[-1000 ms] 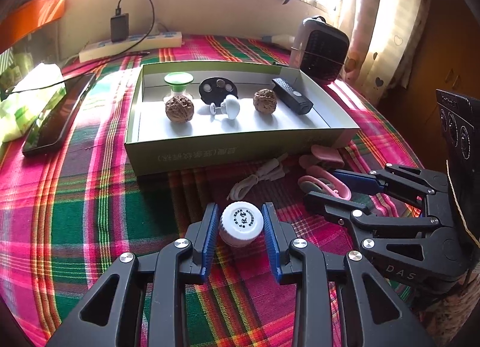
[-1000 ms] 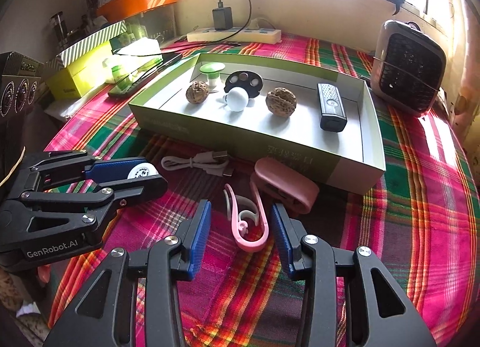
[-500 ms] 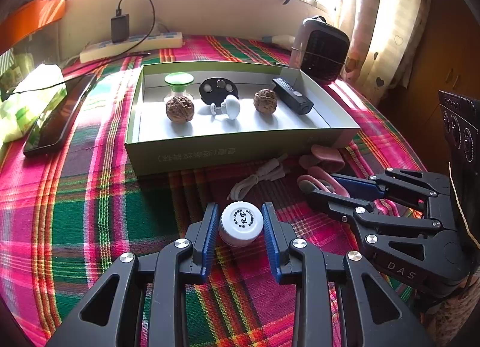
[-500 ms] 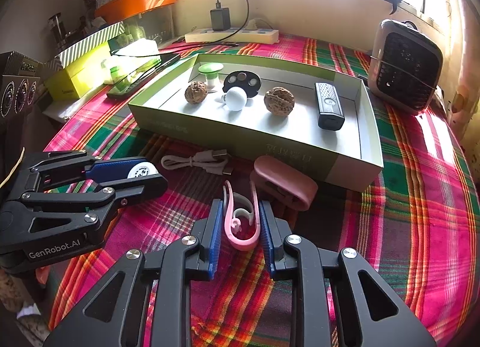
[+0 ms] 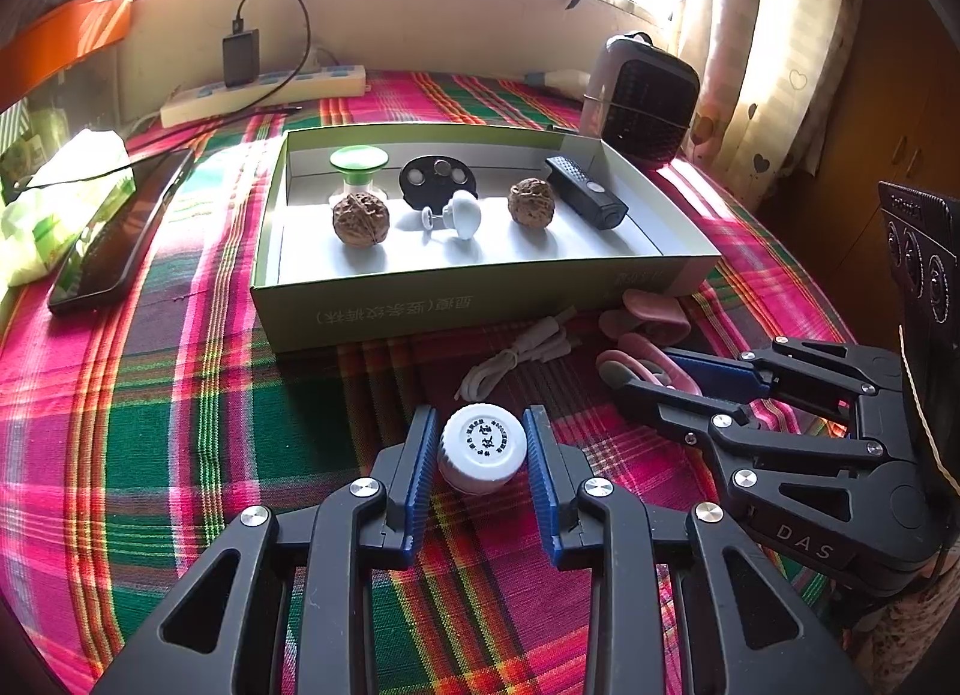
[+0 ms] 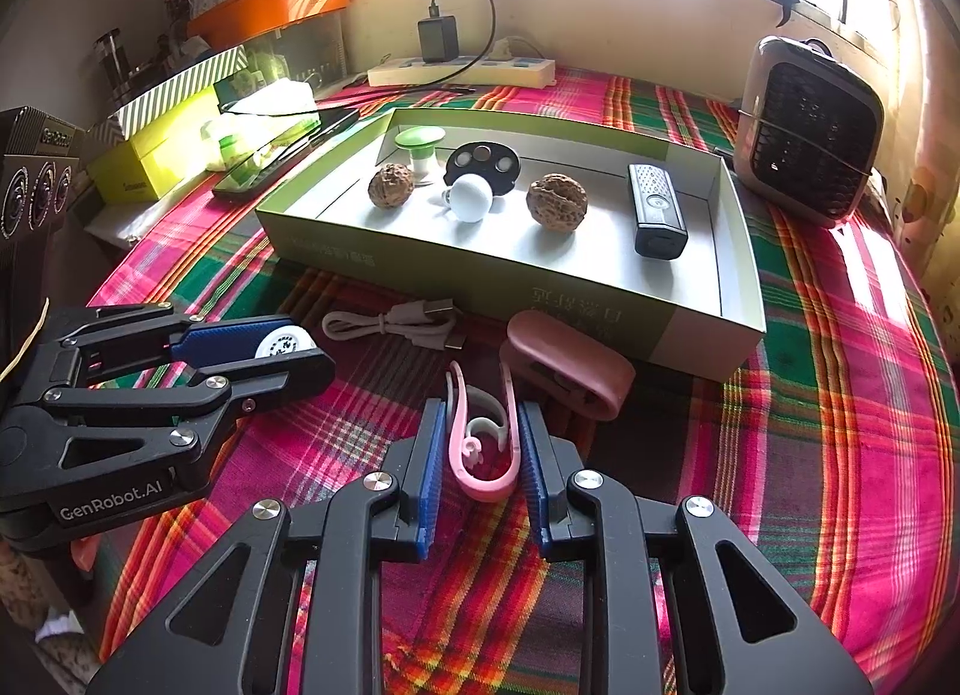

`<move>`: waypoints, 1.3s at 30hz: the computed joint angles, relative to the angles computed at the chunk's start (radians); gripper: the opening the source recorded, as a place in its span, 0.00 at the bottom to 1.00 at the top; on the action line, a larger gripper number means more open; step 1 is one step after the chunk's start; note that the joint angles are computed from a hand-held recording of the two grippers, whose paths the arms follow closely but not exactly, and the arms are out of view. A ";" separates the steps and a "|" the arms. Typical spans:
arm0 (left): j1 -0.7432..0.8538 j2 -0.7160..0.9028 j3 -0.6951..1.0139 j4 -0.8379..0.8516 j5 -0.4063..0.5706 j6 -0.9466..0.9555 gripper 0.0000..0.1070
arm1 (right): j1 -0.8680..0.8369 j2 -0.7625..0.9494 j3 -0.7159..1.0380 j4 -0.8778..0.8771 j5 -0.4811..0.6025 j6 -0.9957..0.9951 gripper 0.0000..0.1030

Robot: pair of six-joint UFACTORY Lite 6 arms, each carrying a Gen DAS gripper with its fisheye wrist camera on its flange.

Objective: Organize objects

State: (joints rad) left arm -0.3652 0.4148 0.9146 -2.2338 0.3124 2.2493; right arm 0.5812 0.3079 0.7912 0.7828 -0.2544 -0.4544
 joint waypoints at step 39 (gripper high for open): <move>0.031 -0.053 0.074 0.261 0.014 -0.273 0.25 | -0.059 -0.138 -0.036 -0.274 0.033 0.274 0.24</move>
State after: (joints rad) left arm -0.3346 0.3620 0.9891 -1.9730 0.3267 1.9763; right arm 0.5224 0.1702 0.7550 0.5087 -0.2215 -0.1807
